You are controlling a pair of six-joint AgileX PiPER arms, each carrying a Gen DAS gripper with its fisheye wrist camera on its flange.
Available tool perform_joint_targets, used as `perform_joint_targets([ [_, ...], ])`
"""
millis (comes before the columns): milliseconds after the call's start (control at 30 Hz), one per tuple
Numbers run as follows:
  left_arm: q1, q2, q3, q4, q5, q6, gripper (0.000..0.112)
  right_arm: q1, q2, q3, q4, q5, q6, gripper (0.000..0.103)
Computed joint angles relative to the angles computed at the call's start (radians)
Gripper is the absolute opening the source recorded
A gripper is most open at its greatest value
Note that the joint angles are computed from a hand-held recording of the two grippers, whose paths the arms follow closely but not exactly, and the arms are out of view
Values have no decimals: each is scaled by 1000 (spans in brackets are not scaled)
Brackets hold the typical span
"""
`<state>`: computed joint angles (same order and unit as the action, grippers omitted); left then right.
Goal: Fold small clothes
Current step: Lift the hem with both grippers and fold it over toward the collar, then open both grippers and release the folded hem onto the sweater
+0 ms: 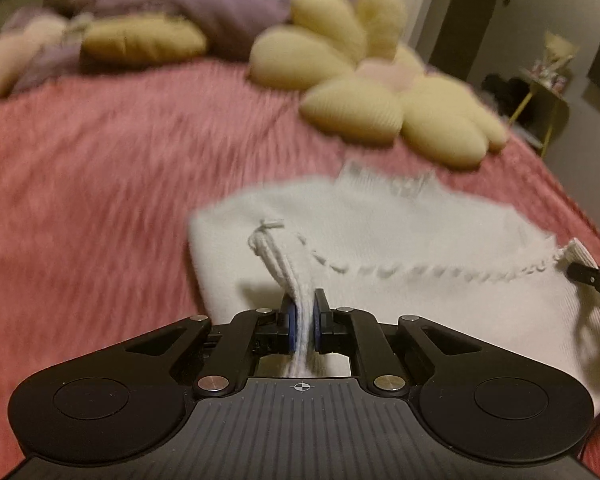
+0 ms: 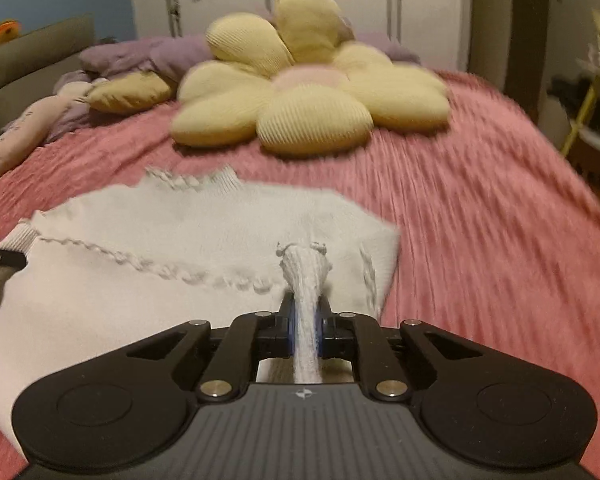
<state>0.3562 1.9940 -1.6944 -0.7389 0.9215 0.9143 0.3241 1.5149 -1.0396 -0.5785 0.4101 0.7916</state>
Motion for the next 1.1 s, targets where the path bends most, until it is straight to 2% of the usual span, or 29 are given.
perform_joint_targets([
  [67,0,1,-50,-27,5,-18,10,8,2,-30,-87,13,58,8],
  [200,-55,54,-188,23,-77,-124,10,20,97,-160,-294,86,238,7],
  [333,-137,144,-303,161,-193,-276,10,-3,249,-350,-321,149,280,7],
  [433,-194,190,-310,291,-291,-385,10,-7,353,-465,-320,194,268,7],
  [633,-252,268,-292,536,-383,-624,11,-3,483,-547,-336,210,311,7],
  [767,-262,266,-214,593,-494,-657,11,-1,518,-535,-405,210,391,7],
  [900,-273,278,-199,660,-527,-699,14,-10,542,-528,-442,212,441,7],
  [1000,-288,286,-198,742,-535,-741,20,-7,560,-525,-465,233,477,7],
  [1033,-290,284,-194,768,-538,-763,27,-7,563,-527,-467,235,479,7],
  [1067,-293,284,-196,811,-534,-809,42,-6,568,-535,-463,242,472,8],
  [1100,-293,282,-200,839,-525,-845,49,-7,568,-535,-464,242,471,9],
])
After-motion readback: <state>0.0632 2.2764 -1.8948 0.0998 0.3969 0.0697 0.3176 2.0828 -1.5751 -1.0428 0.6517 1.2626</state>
